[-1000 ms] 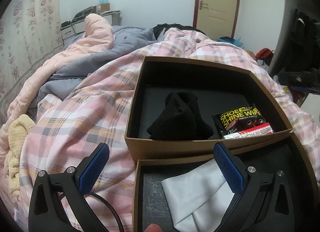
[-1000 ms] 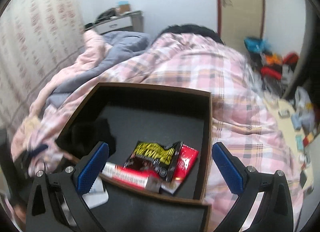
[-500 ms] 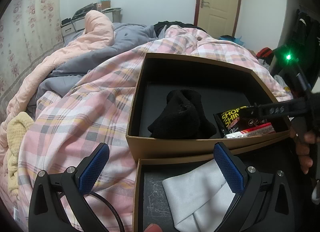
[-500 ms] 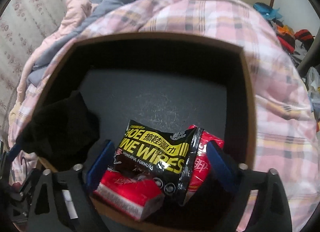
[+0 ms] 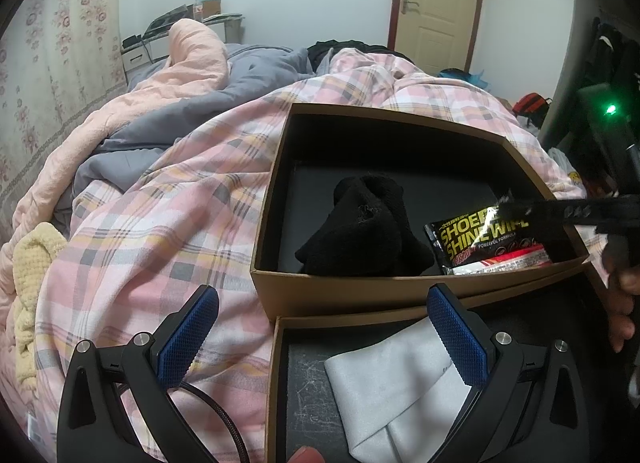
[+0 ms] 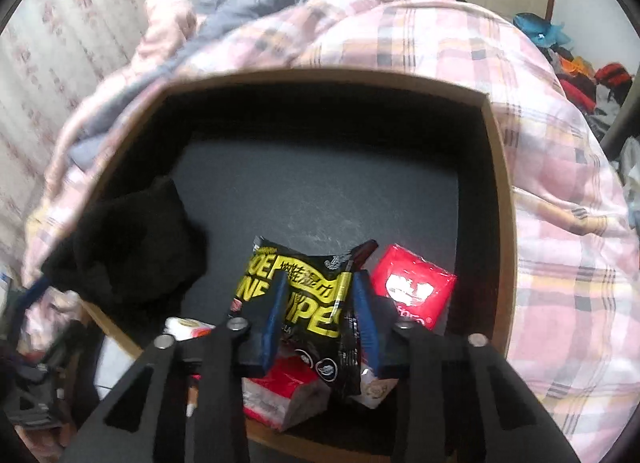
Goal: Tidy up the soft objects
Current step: 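Lower the right tool and close it on the shoe shine wipes packet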
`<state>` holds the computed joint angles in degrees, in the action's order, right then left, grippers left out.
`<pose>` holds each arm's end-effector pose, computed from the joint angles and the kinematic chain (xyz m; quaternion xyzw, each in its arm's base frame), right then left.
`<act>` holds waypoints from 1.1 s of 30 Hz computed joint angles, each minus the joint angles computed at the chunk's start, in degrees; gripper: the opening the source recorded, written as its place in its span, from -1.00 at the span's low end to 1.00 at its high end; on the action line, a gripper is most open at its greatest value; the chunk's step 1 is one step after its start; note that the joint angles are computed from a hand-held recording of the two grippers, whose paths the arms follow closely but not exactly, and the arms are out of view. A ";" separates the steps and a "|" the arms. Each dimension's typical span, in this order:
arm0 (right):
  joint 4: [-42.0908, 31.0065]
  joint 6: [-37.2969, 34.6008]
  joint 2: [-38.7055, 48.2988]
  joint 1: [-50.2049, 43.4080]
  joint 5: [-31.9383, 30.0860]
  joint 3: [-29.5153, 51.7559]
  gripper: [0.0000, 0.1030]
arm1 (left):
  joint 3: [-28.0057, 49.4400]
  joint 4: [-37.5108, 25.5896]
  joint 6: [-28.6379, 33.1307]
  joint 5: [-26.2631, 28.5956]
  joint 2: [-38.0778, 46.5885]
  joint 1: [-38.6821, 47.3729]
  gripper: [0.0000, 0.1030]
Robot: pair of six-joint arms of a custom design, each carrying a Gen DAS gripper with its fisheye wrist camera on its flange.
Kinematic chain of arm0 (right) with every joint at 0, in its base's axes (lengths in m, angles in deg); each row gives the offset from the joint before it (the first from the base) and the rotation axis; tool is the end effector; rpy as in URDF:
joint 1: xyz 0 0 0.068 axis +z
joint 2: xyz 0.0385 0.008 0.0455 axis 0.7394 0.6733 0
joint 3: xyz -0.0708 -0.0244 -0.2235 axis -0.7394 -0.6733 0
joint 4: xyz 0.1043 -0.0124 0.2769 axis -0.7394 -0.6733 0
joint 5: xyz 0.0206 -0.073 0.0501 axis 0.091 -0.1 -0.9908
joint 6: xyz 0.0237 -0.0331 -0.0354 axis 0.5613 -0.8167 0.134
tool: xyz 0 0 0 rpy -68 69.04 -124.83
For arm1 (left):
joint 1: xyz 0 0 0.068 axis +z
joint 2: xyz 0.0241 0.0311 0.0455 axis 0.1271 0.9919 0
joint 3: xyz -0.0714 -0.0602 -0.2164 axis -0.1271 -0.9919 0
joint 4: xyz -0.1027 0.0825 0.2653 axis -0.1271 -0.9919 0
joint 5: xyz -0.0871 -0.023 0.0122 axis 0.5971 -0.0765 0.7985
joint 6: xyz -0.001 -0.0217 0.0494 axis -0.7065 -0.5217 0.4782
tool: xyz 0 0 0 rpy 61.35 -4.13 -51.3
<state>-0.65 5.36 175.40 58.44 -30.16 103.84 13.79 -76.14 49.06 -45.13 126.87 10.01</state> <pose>0.3565 0.0815 0.2545 -0.2571 0.9224 0.1809 0.2243 0.2480 0.0166 0.2143 -0.1405 0.9154 0.0335 0.3756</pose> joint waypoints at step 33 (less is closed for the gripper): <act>-4.63 1.88 15.02 6.15 8.36 12.86 0.53 | 0.22 -0.01 -0.01 -0.04 0.21 -0.01 1.00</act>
